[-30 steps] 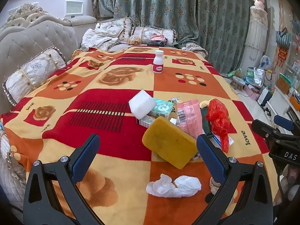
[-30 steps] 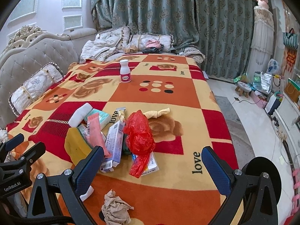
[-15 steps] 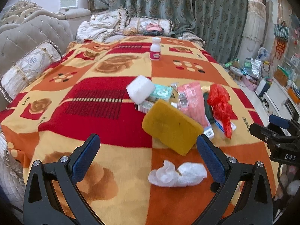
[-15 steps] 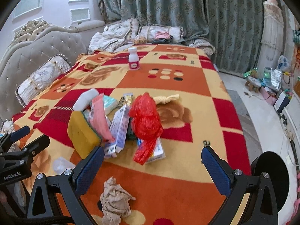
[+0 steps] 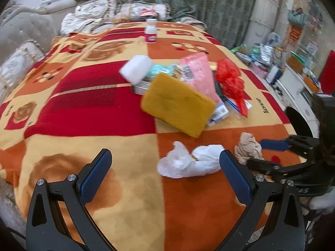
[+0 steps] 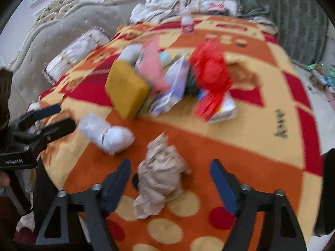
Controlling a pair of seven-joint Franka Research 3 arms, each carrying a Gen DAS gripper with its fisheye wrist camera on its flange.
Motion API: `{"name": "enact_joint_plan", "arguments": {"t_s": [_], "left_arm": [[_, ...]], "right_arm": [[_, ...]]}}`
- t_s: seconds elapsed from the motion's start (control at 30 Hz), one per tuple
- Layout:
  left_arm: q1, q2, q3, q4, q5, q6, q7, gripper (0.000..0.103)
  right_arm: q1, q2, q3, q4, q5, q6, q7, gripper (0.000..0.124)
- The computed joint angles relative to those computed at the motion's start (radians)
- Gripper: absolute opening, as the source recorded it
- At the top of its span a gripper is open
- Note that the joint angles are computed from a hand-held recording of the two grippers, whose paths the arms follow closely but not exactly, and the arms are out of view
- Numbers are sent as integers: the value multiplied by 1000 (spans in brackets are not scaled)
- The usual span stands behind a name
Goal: Collect trash
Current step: 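Grasp the white tissue with the left tool while the right tool grasps the beige paper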
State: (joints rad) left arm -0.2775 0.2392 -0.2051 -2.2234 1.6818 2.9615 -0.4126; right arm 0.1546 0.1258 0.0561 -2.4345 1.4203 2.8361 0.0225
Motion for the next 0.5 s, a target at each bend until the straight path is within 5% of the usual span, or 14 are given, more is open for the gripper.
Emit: {"name": "enact_joint_plan", "arguments": {"t_s": [0.17, 0.3, 0.5], "left_arm": [[-13, 90, 3, 55, -165, 20, 251, 99], [0, 157, 4, 78, -339, 135, 476, 43], [-48, 139, 46, 73, -422, 182, 530, 30]], "right_arm": [[-3, 43, 7, 15, -17, -4, 3, 48], [-22, 27, 3, 15, 7, -32, -22, 38], [-33, -12, -18, 5, 42, -30, -66, 34]]}}
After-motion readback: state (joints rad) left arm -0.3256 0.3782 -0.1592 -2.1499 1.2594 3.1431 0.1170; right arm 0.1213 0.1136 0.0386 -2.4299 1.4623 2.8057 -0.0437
